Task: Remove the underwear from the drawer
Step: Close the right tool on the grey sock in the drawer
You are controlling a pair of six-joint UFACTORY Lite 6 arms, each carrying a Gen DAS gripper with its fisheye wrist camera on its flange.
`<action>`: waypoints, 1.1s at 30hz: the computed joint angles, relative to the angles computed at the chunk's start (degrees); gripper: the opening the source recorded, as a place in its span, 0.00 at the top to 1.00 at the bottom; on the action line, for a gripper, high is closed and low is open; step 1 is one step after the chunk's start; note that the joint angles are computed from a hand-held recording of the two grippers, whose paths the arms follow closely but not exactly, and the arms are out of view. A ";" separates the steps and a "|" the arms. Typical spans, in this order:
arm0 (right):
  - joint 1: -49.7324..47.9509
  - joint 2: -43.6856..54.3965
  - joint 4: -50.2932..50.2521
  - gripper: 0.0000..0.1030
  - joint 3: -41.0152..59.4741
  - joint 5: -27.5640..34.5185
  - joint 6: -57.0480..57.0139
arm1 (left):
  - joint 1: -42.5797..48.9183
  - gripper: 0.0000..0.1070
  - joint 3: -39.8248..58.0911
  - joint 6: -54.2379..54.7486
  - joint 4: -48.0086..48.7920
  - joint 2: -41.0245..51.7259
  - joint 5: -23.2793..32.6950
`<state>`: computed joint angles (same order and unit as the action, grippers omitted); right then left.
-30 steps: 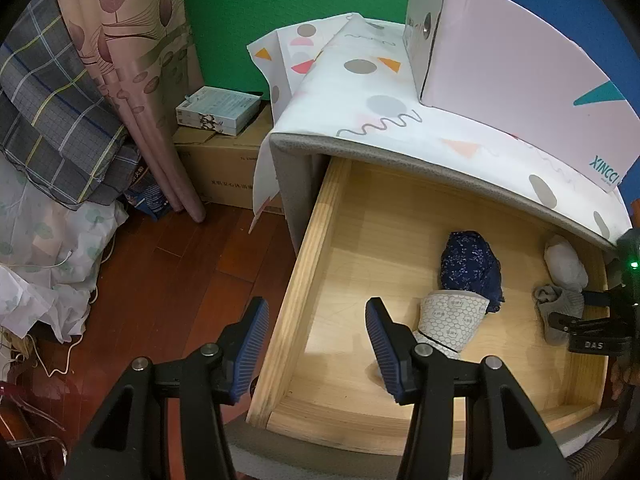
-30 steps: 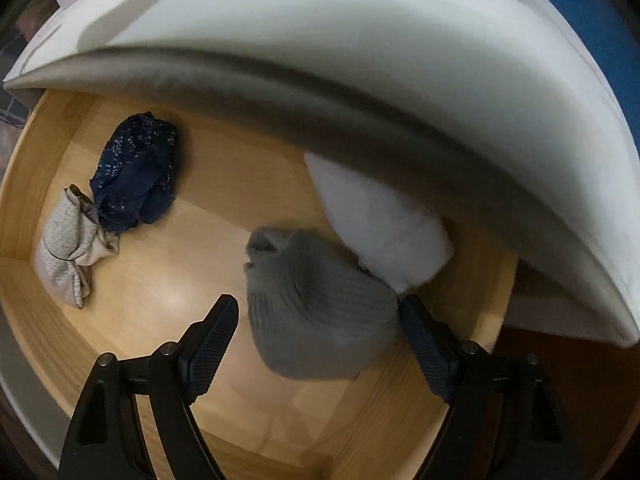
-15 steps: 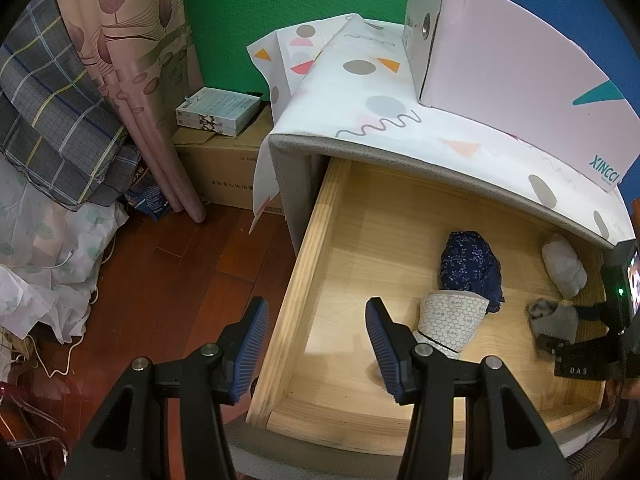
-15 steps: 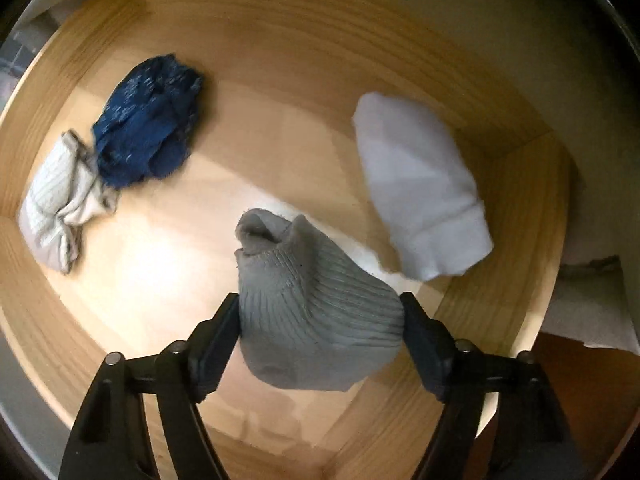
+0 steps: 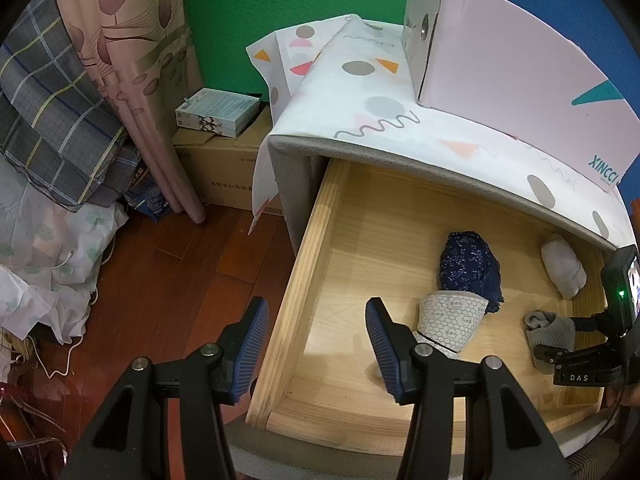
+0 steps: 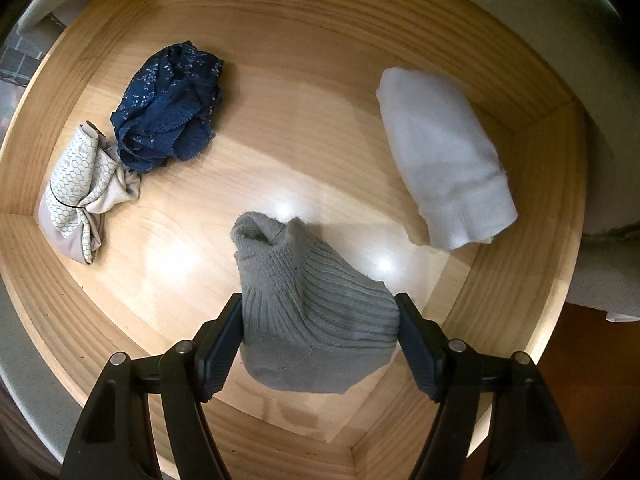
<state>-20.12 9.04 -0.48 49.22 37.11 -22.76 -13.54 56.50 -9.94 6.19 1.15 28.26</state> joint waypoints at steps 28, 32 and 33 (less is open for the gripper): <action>8.59 7.67 -3.58 0.36 -1.98 7.98 23.13 | 0.18 0.52 -0.58 2.37 -2.64 -0.58 -0.42; 8.85 4.66 -3.80 0.45 -5.17 7.67 25.51 | 0.15 0.52 -0.51 2.42 -2.54 -0.53 -0.29; 8.89 3.60 -3.84 0.47 -6.11 7.64 26.24 | 0.16 0.52 -0.40 2.59 -2.57 -0.40 -0.21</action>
